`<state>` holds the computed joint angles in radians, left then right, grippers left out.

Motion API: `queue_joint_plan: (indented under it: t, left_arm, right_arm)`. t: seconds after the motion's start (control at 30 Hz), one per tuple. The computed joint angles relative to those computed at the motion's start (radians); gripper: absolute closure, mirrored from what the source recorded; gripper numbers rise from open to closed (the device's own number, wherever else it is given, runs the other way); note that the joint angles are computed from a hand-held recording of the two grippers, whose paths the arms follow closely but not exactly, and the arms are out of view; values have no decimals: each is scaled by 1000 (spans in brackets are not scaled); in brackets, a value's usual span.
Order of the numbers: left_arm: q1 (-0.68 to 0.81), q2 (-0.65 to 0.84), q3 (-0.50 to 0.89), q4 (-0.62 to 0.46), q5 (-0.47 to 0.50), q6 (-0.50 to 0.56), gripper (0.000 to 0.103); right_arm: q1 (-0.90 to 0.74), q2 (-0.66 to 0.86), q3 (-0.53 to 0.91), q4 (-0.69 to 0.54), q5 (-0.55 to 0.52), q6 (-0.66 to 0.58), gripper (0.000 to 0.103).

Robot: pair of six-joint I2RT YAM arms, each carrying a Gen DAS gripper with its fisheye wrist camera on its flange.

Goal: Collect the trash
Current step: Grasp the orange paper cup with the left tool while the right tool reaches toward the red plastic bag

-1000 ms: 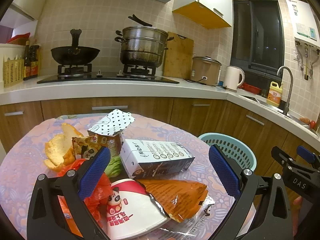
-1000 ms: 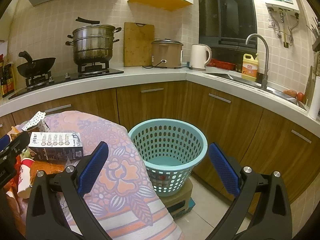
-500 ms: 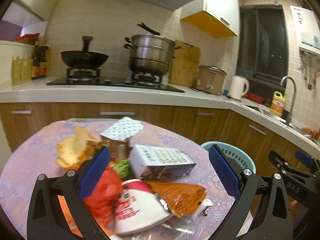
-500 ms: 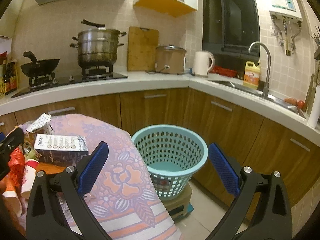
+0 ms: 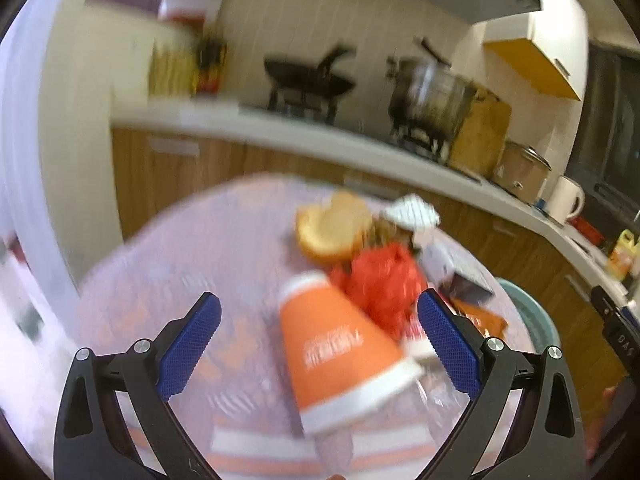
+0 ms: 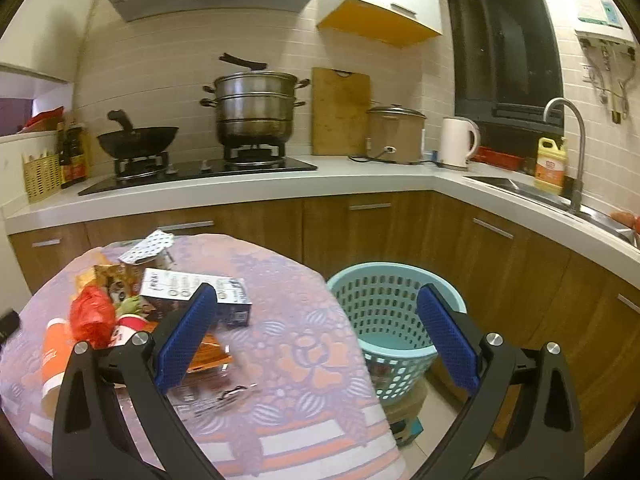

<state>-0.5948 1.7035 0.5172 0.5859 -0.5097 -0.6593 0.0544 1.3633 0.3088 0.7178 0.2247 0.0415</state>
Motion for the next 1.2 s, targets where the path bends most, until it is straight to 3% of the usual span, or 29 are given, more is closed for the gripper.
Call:
queue_joint_plan:
  t: [0.13, 0.3, 0.4, 0.47, 0.57, 0.67, 0.83, 1.0, 1.2]
  left_arm:
    - [47, 49, 35, -16, 128, -46, 8]
    - [26, 200, 229, -208, 91, -95, 8]
    - [31, 253, 280, -262, 85, -118, 8]
    - [51, 279, 298, -269, 133, -124, 9]
    - [81, 294, 277, -217, 207, -123, 15]
    - [85, 303, 263, -192, 213, -122, 24]
    - [94, 294, 196, -83, 256, -126, 28]
    - [76, 235, 115, -28, 193, -129, 32]
    - [83, 175, 93, -34, 142, -99, 33]
  right_arm:
    - [20, -1, -2, -7, 11, -2, 8]
    - [-5, 11, 15, -33, -8, 9, 8]
    - [-22, 16, 14, -27, -16, 5, 8]
    - [-28, 22, 13, -19, -19, 7, 8]
    - [-38, 34, 15, -16, -30, 8, 8]
    - [-37, 52, 17, -7, -33, 5, 8]
    - [-23, 92, 39, -24, -76, -6, 8]
    - [10, 151, 104, -93, -200, -55, 8]
    - [67, 238, 186, -137, -262, -101, 8]
